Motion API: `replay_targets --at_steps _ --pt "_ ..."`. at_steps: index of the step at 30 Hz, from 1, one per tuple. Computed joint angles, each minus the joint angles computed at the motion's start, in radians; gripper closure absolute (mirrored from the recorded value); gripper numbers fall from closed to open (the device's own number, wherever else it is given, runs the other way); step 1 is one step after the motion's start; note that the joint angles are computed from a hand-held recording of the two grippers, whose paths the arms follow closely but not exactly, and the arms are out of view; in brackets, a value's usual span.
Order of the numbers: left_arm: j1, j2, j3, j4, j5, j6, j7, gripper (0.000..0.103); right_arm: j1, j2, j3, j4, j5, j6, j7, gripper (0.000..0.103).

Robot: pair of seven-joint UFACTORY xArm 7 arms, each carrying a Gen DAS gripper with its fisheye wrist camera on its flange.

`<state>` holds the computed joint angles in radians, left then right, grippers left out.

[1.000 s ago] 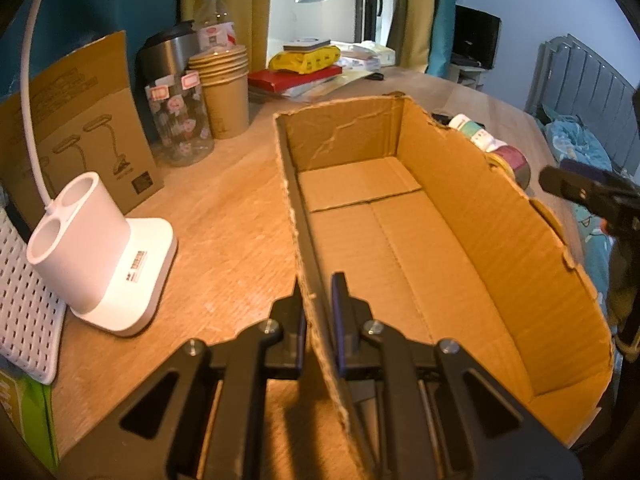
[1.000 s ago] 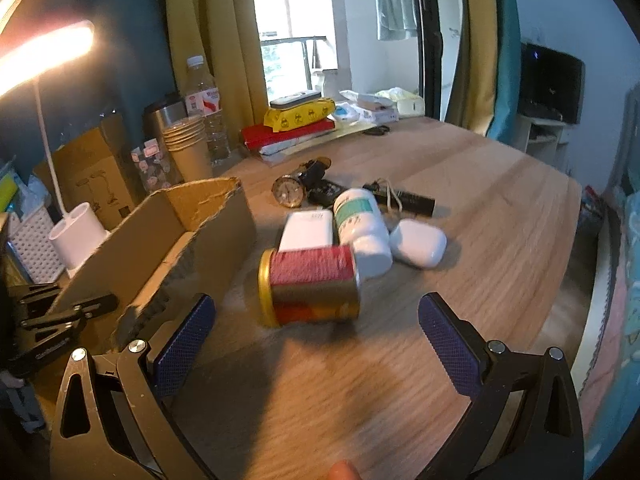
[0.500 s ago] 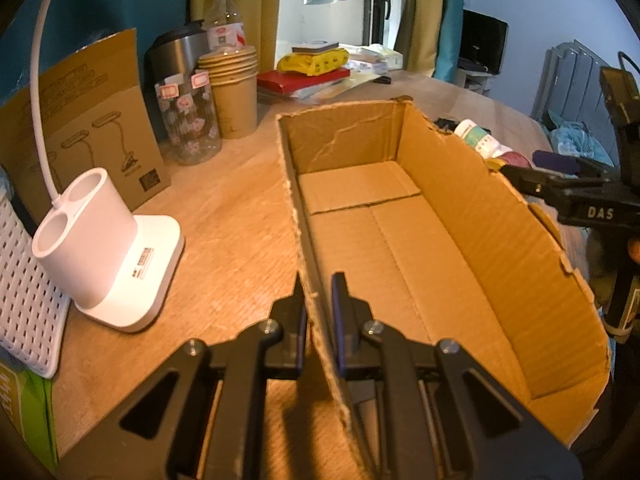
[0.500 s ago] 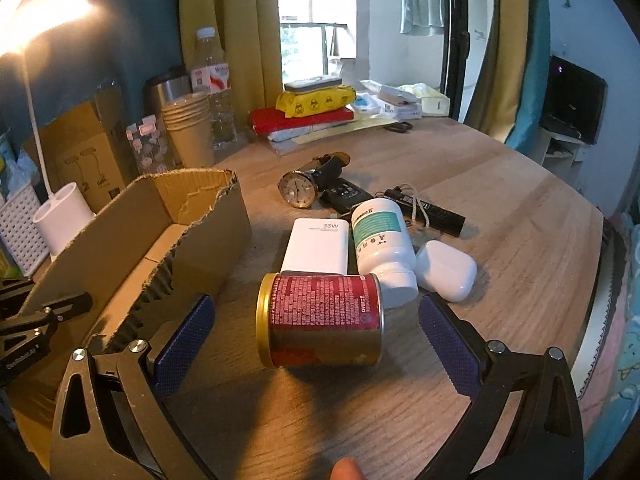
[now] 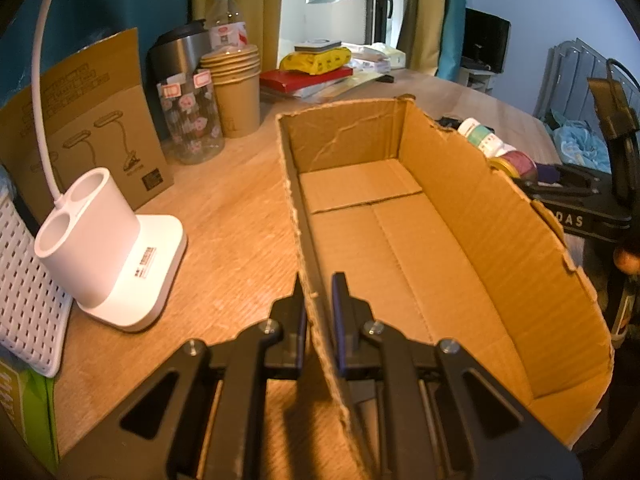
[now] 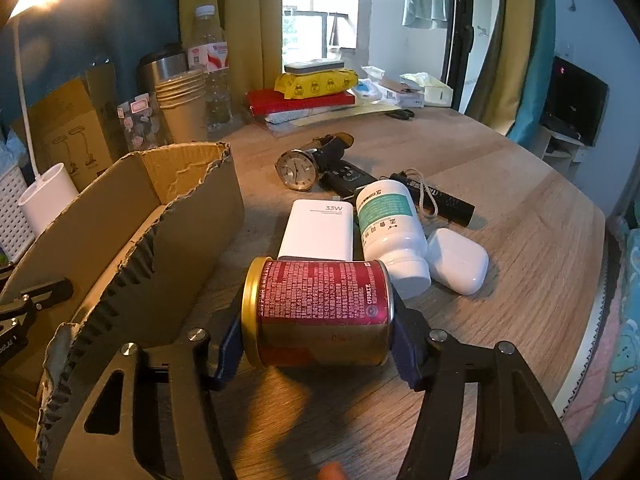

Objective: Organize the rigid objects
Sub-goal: 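Close the right gripper around the red-and-gold can, then carry the can with the right gripper into the box and release it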

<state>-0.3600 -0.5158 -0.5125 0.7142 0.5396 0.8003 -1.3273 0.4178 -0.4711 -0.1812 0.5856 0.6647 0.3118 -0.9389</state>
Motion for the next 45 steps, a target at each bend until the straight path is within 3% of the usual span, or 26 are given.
replay_targets --at_steps 13,29,45 --pt "0.000 -0.002 -0.005 0.005 0.011 0.018 -0.010 0.091 -0.008 -0.153 -0.012 -0.053 -0.042 0.026 0.046 0.039" --pt "-0.002 0.007 -0.008 0.014 0.028 0.031 -0.020 0.091 0.065 -0.451 -0.002 -0.121 -0.128 0.184 0.140 0.039" --pt "-0.006 0.004 -0.002 0.007 0.027 0.024 -0.025 0.091 0.154 -0.500 0.026 -0.164 -0.114 0.275 0.143 0.039"
